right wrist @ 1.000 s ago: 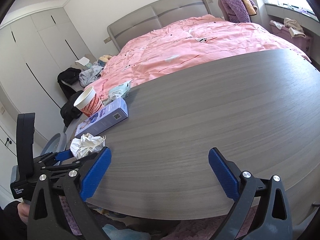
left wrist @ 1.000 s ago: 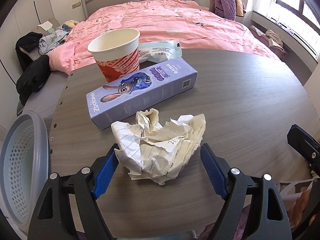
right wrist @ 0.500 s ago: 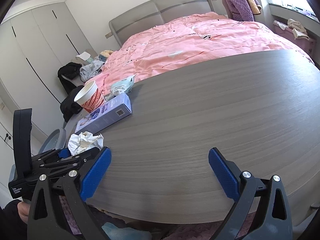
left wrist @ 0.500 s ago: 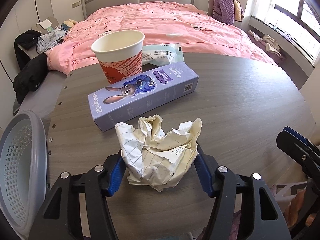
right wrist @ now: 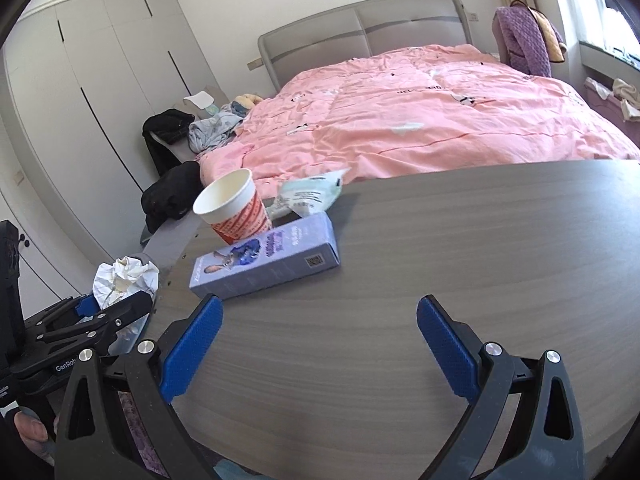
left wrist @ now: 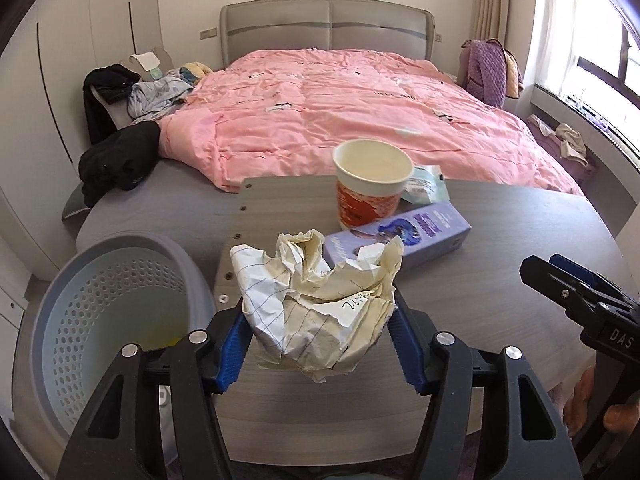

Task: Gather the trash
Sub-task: 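Grasp the paper cup rim with the right tool while the left tool carries the paper to the basket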

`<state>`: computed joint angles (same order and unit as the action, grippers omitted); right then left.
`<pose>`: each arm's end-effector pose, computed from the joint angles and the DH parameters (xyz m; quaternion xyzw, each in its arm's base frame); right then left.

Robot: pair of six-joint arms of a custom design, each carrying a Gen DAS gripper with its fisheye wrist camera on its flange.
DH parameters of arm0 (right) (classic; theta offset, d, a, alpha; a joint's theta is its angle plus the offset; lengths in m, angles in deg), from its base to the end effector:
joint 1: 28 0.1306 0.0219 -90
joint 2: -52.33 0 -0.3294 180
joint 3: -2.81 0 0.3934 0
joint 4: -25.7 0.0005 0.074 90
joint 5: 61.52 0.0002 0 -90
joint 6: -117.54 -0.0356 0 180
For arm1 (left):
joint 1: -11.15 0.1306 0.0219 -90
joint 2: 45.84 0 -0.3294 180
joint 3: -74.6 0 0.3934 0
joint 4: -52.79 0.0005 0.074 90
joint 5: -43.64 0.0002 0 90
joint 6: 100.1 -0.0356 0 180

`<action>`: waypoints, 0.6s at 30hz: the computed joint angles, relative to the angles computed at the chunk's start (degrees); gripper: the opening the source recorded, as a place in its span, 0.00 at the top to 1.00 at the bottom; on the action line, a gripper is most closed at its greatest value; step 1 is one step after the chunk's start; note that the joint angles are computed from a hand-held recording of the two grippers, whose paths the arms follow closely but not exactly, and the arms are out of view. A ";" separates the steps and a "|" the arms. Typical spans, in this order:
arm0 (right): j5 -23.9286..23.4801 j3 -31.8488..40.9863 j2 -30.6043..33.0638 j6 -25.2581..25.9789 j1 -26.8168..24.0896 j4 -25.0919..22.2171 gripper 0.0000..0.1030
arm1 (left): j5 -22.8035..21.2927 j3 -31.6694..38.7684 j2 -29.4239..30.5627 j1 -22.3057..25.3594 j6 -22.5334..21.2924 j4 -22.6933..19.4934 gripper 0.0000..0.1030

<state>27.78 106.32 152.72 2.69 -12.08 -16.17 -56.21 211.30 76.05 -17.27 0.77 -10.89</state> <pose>0.5380 0.1534 0.4073 0.0676 0.8991 0.1558 0.4035 0.5724 -0.3034 0.4286 0.1125 0.9265 -0.0420 0.3566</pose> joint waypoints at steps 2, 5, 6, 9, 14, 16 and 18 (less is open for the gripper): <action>-0.11 4.06 3.24 1.10 0.70 -0.61 0.07 | -0.84 -0.26 -0.42 1.11 0.28 0.46 0.41; -0.44 10.39 8.07 2.41 1.59 -2.10 0.07 | -1.63 -0.58 -0.87 2.66 1.08 0.66 0.41; -0.42 12.34 9.50 2.88 1.91 -2.66 0.07 | -1.69 -0.50 -0.90 3.21 1.34 0.53 0.41; -0.19 18.80 14.02 4.47 2.77 -4.68 0.07 | -1.91 -0.95 -1.38 4.64 1.97 0.41 0.41; 1.09 30.00 22.08 6.37 3.88 -9.33 0.07 | -1.86 -1.51 -1.48 6.85 3.52 0.00 0.41; 2.66 34.18 25.04 6.87 4.30 -11.32 0.07 | -1.83 -1.58 -1.44 7.54 3.93 -0.18 0.41; 4.50 37.94 27.64 7.26 4.60 -13.51 0.08 | -1.84 -1.61 -1.41 8.09 4.15 -0.28 0.41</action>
<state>32.28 144.26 180.37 9.96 -7.48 -29.69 -58.06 209.70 74.63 -9.18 4.91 -11.17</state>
